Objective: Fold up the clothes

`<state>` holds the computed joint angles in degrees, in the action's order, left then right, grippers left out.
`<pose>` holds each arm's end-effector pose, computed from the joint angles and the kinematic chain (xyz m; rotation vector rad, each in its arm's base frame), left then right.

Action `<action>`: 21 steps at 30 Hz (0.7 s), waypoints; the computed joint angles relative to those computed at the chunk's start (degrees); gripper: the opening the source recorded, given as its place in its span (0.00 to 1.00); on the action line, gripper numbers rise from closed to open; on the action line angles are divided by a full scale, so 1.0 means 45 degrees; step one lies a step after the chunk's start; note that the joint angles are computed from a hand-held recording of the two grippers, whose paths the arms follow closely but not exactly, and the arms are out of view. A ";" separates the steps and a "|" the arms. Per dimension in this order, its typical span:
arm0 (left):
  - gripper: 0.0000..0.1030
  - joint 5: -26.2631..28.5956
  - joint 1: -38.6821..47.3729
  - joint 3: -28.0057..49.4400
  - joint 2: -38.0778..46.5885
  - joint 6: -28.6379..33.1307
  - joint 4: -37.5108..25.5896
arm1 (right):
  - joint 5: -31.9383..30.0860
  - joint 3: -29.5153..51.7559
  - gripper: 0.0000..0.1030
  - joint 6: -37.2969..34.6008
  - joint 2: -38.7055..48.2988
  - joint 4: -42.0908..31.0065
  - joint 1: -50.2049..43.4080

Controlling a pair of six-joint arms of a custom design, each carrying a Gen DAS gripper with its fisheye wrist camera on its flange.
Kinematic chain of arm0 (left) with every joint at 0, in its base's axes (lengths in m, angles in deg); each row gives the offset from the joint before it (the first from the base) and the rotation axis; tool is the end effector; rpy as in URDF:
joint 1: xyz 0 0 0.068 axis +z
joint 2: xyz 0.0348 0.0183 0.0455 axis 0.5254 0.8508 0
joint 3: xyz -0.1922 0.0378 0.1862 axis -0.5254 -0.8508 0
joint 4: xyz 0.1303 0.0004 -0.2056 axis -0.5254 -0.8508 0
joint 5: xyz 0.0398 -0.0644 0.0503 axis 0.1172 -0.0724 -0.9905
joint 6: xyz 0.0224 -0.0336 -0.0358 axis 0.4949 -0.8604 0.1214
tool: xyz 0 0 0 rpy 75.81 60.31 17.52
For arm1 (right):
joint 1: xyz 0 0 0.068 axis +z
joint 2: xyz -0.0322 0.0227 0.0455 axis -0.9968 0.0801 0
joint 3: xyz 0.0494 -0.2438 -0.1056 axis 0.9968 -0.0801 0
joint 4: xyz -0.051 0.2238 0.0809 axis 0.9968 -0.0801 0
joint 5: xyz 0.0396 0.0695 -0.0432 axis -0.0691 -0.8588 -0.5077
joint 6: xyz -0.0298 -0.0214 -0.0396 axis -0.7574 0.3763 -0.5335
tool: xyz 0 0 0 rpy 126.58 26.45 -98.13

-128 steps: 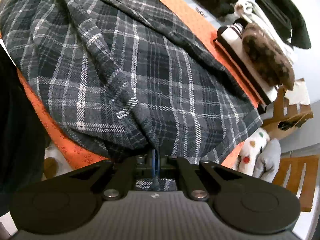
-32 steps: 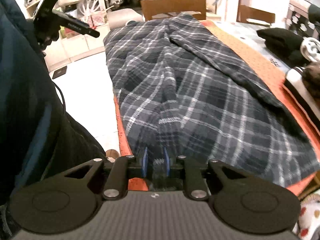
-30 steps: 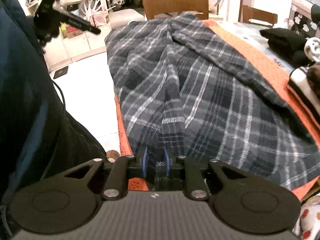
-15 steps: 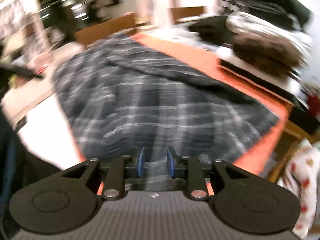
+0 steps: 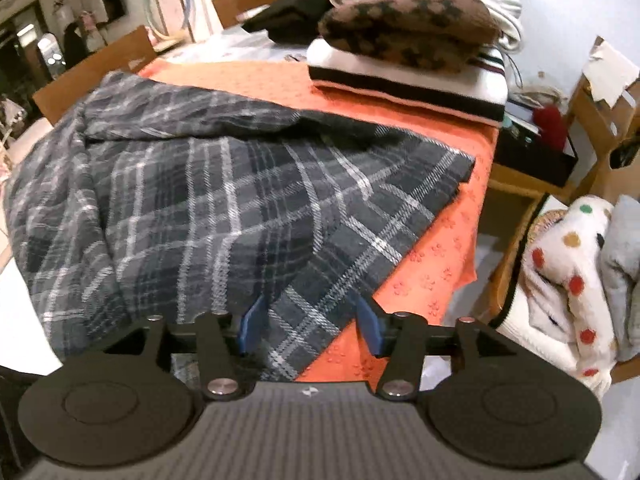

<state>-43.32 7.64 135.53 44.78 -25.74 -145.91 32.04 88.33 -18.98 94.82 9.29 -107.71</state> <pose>0.2765 -0.1133 0.4086 0.3598 2.3336 0.1097 0.2087 -0.0726 0.3263 0.0541 2.4846 0.1790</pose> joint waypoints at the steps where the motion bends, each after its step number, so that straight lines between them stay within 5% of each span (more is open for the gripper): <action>1: 0.78 0.0004 -0.0002 -0.0025 -0.0018 -0.0021 -0.0006 | 0.0112 -0.0045 0.58 0.0100 0.0029 0.0052 0.0060; 7: 0.78 -0.0041 0.0001 -0.0092 -0.0060 -0.0108 -0.0002 | -0.0060 -0.0324 0.61 0.0906 0.0040 0.0410 -0.0007; 12: 0.78 -0.0010 0.0115 -0.0271 -0.0193 -0.0090 0.0060 | -0.0442 -0.0241 0.07 0.1242 0.0011 0.0474 0.0036; 18: 0.78 0.0054 0.0183 -0.0242 -0.0158 -0.0047 0.0100 | 0.0969 0.0461 0.08 0.1042 -0.0188 0.0061 0.0250; 21: 0.78 0.0089 0.0211 -0.0225 -0.0136 -0.0024 0.0119 | 0.1937 0.0419 0.16 0.0665 0.0076 -0.0168 0.0684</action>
